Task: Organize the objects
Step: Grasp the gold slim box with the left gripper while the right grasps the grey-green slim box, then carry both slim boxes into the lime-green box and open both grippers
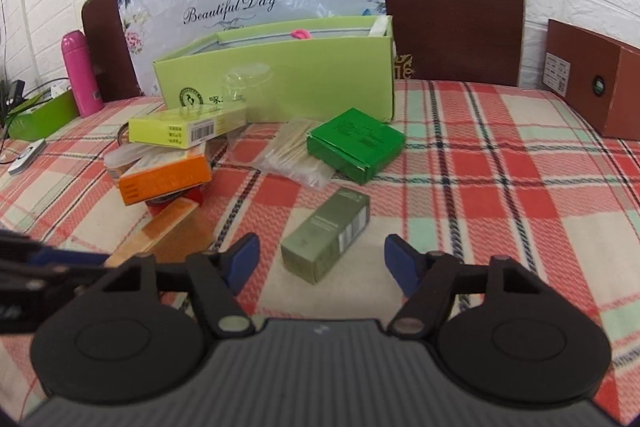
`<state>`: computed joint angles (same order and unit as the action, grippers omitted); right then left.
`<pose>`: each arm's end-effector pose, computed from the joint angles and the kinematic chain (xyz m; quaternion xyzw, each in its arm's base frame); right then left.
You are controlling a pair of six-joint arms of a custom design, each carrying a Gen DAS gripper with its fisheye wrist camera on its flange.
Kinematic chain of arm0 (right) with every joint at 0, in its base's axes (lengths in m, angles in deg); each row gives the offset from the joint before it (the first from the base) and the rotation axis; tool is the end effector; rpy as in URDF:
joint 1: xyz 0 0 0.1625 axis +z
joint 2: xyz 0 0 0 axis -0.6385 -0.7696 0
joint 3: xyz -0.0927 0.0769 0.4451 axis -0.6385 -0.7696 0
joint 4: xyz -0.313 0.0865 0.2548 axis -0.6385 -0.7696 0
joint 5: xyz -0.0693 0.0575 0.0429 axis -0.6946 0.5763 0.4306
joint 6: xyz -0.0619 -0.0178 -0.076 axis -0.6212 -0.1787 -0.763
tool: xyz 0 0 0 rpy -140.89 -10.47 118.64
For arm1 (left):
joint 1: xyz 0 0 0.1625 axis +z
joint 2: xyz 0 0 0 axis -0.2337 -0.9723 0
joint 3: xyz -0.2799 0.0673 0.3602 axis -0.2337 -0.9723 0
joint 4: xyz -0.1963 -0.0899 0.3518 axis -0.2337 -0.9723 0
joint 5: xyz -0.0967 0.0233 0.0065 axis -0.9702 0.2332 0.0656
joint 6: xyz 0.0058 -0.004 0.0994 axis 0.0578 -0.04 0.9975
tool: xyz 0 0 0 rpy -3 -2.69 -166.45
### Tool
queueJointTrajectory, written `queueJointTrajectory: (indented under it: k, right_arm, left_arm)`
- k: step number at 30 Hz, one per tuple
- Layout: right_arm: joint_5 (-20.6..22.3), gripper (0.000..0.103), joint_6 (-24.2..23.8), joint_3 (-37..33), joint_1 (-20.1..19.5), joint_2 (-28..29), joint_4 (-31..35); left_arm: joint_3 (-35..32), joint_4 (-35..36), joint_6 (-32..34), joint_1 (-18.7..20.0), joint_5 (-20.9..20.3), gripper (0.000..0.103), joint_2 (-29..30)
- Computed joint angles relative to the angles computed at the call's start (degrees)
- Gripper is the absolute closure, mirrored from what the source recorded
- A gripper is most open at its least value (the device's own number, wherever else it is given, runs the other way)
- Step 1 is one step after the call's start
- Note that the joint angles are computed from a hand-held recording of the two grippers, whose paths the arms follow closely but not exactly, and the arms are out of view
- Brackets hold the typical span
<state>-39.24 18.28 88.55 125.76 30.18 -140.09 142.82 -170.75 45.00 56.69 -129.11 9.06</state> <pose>0.0834 -0.5564 0.1097 0.3083 -0.8627 0.3358 0.2188 -0.2027 -0.4766 0.0610 0.1426 0.8830 -0.3702 0.2508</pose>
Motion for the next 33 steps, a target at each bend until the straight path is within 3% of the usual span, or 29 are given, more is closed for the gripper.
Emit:
queueJointTrajectory:
  k: [4,6,8,13,17,22,33]
  right_arm:
    - [-1.4,0.059,0.3,-1.8,0.4,1.5,-0.3]
    - [-0.2,0.073,0.3,-1.5,0.0,0.8,0.5]
    - [2.0,0.08,-0.4,-0.5,-1.0,-0.7,2.6]
    - [4.9,0.08,-5.7,3.6,-3.1,-4.7,5.4]
    - [5.7,0.08,-8.0,7.4,-4.5,-8.1,6.3]
    - [5.8,0.08,-7.1,9.1,-5.3,-9.8,6.4]
    - [4.1,0.073,-7.1,7.6,-3.8,-7.4,4.9]
  left_arm:
    - [-0.1,-0.4,0.2,0.2,-0.5,0.077,0.1]
    - [-0.2,-0.5,0.6,0.3,-1.2,0.077,0.3]
    - [-0.2,-0.6,1.3,0.3,-2.1,0.077,0.3]
    - [-0.1,-0.8,2.1,0.3,-3.4,0.077,0.3]
    - [-1.5,-1.1,1.5,0.0,-0.9,0.075,1.8]
    - [-3.9,-1.2,2.5,1.6,-1.7,0.07,2.8]
    - [-4.4,0.3,2.9,2.7,-3.0,0.071,3.1]
